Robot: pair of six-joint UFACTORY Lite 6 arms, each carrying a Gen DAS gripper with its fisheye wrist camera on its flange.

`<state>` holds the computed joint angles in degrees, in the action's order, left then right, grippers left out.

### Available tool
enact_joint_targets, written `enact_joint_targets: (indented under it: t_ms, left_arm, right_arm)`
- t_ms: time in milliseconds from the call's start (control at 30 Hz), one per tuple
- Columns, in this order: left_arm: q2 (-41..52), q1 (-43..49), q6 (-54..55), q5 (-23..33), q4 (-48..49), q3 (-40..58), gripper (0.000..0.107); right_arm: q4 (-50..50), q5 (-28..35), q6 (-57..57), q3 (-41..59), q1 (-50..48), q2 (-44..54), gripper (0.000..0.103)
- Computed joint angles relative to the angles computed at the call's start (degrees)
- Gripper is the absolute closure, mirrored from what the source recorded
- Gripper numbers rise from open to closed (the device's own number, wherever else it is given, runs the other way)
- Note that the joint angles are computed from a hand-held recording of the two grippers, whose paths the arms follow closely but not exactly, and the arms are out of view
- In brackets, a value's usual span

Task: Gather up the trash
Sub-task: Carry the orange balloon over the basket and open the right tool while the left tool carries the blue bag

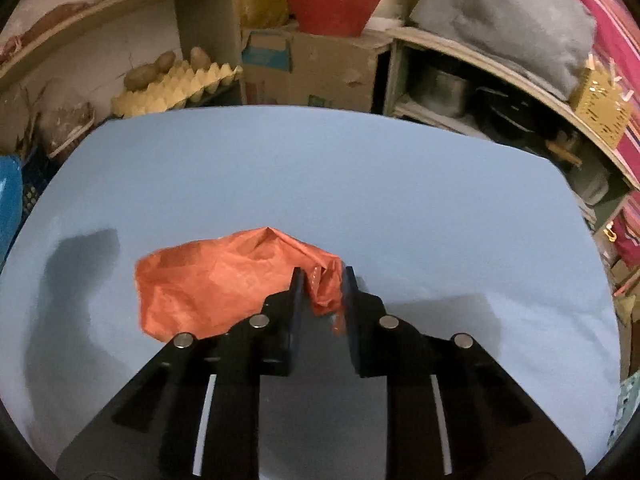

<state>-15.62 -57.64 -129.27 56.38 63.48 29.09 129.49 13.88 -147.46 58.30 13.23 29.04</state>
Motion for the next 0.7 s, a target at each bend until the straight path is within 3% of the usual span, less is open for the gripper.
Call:
enact_joint_targets:
  t_ms: [167, 433, 700]
  left_arm:
    - [1.8, -3.2, -1.4, 1.2, 1.2, 3.2, 0.087]
    - [9.1, -7.1, -2.0, 2.1, 2.6, 11.4, 0.087]
    - [22.8, -11.6, -0.5, 3.9, 2.6, 26.7, 0.087]
  right_arm:
    - [-7.8, 4.1, 4.3, -5.3, -7.3, -6.5, 0.085]
    - [-34.4, 12.0, 20.9, -11.9, -27.4, -20.1, 0.085]
    - [-54.3, 28.3, 30.9, -3.1, -54.6, -18.5, 0.085]
